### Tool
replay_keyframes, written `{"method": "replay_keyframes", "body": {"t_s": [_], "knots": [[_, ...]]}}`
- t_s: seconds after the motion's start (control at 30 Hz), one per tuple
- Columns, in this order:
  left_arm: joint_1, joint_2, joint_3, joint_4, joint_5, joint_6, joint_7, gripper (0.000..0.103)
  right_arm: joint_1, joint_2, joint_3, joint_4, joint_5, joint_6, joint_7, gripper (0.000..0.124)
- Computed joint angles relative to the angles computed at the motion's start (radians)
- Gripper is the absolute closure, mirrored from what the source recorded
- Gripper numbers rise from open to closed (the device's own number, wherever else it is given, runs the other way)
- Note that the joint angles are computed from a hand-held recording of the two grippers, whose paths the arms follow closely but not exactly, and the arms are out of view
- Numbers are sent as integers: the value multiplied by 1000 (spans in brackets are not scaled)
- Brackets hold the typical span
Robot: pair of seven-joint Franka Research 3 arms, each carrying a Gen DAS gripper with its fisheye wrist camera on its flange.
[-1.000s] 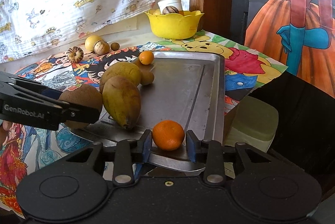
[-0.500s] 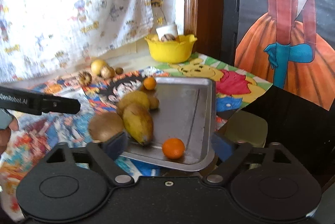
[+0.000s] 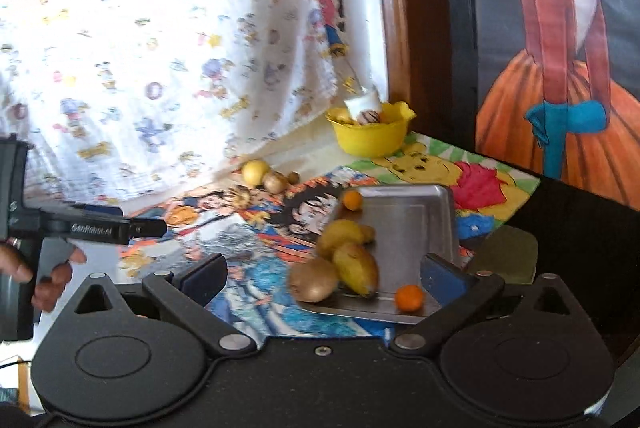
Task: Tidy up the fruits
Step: 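Move the left tool to a striped pepino while the right tool approaches a small brown fruit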
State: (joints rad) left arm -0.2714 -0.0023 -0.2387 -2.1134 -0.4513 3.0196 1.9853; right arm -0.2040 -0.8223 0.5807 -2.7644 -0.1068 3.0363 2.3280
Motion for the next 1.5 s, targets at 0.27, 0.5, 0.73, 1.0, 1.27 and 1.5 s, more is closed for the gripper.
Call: {"method": "replay_keyframes", "body": {"t_s": [0.27, 0.5, 0.73, 1.0, 1.27, 1.5], "knots": [[55, -89, 95, 40, 114, -50, -63, 0, 136, 35, -111, 201, -19, -117, -111, 21], [94, -57, 116, 186, 234, -31, -133, 0, 187, 320, -201, 611, -3, -285, -168, 21], [126, 46, 70, 313, 184, 96, -46, 0, 127, 641, -174, 1014, -259, -356, -120, 21], [250, 214, -104, 386, 140, 65, 34, 0, 208, 925, -283, 1188, -169, -415, -228, 21], [294, 388, -216, 435, 239, 120, 38, 0, 232, 1166, -356, 1313, 31, -423, -372, 22], [165, 547, -94, 569, 389, 56, -100, 0, 253, 1368, -391, 1474, 184, -470, -486, 24]]}}
